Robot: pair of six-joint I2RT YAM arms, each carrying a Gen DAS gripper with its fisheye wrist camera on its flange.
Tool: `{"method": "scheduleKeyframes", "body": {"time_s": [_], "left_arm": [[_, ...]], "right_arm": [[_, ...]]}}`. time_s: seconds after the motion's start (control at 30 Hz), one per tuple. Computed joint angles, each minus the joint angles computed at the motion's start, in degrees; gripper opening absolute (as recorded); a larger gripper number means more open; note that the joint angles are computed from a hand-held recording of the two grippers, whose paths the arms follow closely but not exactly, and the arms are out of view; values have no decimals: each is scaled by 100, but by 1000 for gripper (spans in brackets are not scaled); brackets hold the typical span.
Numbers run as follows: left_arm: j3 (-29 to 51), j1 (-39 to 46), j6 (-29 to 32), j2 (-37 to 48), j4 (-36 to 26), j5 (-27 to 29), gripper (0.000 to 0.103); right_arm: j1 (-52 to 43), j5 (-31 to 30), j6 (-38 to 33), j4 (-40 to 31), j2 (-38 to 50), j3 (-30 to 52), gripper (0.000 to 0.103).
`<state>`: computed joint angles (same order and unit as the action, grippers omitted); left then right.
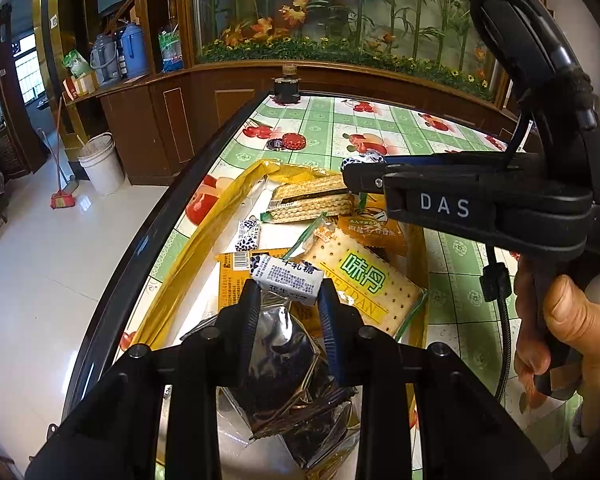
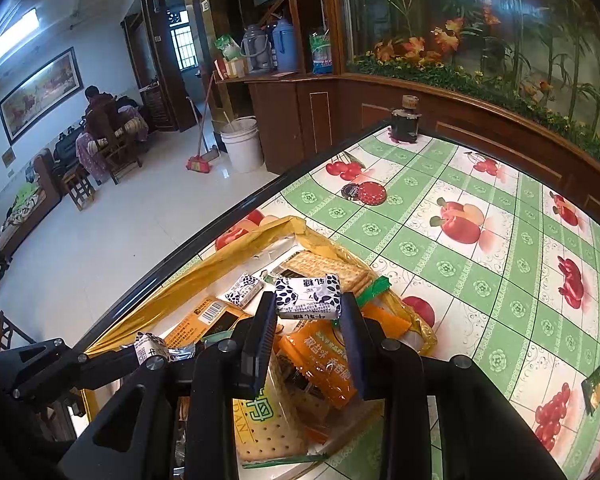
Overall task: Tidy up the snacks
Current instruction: 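Lower both candies into the tray and open both tools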
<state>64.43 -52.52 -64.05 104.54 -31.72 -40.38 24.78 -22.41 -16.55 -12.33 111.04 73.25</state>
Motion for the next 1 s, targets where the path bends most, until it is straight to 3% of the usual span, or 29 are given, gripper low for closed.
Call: {"method": "scheduleKeyframes", "body": {"time_s": [0.2,1.0], "left_arm": [[-105,147,58,-3,183,97,27],[-372,318,3,-14,475,250,27]], "right_arm": [[11,-47,38,-216,282,462,33],[217,1,47,-88,676,485,33]]}}
